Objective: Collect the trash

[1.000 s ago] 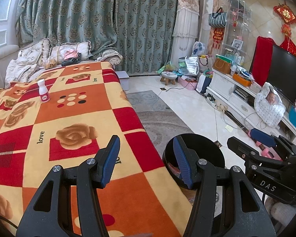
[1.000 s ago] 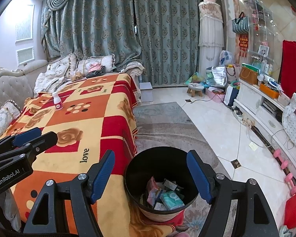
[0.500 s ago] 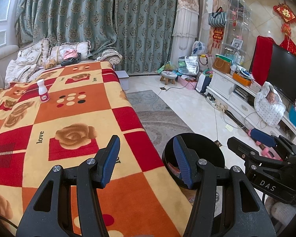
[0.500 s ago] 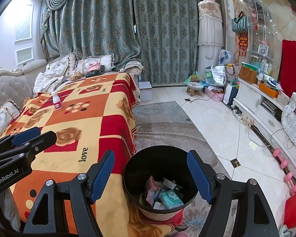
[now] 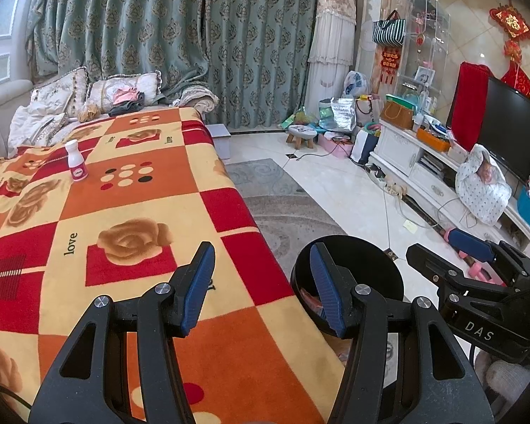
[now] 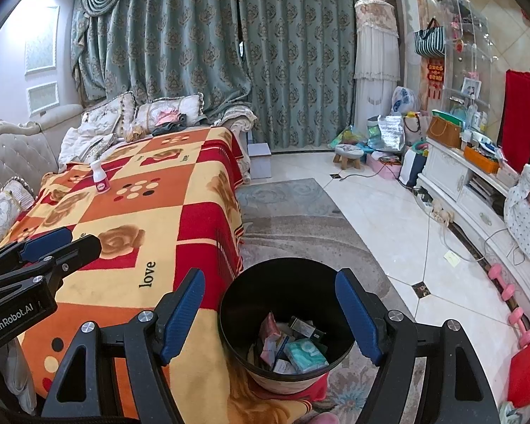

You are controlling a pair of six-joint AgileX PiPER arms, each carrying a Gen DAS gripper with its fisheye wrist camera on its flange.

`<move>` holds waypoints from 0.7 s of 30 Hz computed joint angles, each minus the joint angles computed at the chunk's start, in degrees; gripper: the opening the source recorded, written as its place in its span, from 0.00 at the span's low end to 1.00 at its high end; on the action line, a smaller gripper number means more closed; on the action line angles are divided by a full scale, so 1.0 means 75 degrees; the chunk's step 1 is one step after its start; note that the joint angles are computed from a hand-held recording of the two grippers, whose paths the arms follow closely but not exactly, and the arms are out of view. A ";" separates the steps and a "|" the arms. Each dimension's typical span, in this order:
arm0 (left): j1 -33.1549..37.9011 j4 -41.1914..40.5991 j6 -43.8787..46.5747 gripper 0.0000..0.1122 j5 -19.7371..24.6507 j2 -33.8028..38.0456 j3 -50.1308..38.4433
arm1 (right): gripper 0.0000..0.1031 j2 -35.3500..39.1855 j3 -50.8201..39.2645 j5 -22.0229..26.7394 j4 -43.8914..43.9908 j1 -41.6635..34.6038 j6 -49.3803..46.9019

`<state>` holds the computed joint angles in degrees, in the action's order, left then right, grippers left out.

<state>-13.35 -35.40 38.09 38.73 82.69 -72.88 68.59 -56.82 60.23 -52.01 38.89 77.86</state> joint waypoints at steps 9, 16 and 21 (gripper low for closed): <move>-0.0010 0.0029 -0.0031 0.49 0.0006 -0.0004 -0.0014 | 0.72 0.0035 0.0024 -0.0044 0.0029 -0.0033 0.0012; -0.0020 0.0053 -0.0065 0.49 0.0023 -0.0005 -0.0032 | 0.72 0.0041 -0.0003 -0.0044 0.0039 -0.0046 -0.0014; -0.0081 0.0052 -0.0066 0.49 -0.0046 -0.0027 0.0057 | 0.72 0.0049 -0.0011 -0.0036 0.0047 -0.0049 -0.0019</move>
